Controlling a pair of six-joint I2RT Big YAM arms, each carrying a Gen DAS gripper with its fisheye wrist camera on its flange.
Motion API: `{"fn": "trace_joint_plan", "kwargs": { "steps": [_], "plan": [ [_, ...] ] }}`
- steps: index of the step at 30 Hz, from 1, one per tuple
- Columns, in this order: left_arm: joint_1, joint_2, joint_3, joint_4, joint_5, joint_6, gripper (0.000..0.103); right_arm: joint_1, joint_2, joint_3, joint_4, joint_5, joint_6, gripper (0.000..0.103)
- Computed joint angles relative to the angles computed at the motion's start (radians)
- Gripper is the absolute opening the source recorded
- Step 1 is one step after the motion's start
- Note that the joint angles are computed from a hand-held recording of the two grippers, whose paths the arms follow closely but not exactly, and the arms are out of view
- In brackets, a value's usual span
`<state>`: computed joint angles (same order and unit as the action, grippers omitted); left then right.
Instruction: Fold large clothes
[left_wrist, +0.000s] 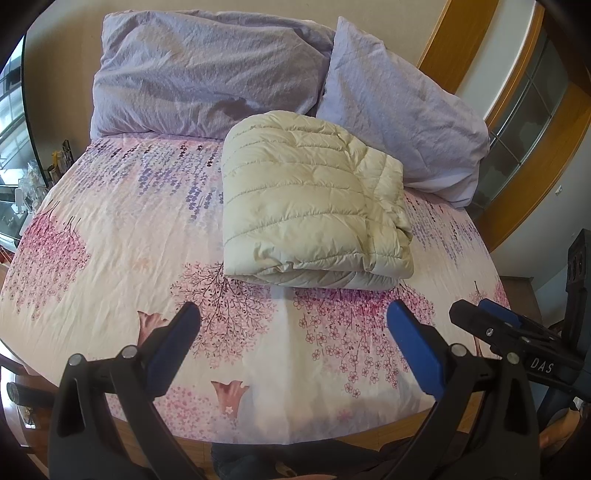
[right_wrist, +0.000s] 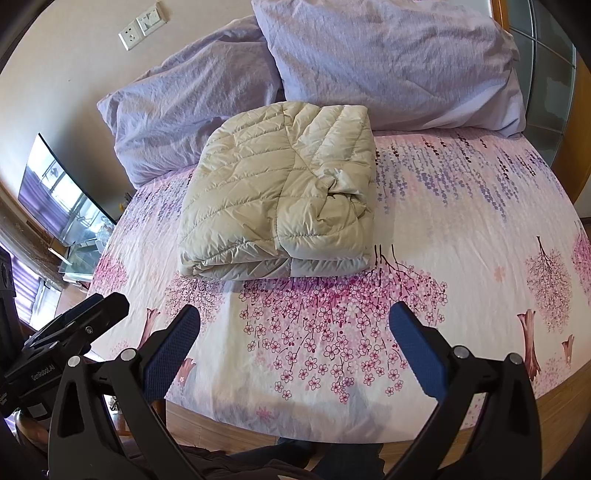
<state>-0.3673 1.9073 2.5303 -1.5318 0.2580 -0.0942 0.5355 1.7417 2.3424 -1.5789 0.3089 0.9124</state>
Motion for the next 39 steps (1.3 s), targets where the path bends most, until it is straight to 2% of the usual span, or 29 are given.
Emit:
{"fn": "trace_joint_plan", "kwargs": {
  "steps": [21,39],
  "plan": [
    [-0.001,0.036,0.053,-0.034,0.008,0.017,0.101,-0.006,0.001,-0.003,0.0,-0.007,0.007,0.102],
    [0.002,0.028,0.034,-0.027,0.009,0.017,0.101,-0.004,0.002,-0.002,-0.002,-0.005,0.011,0.102]
  ]
}}
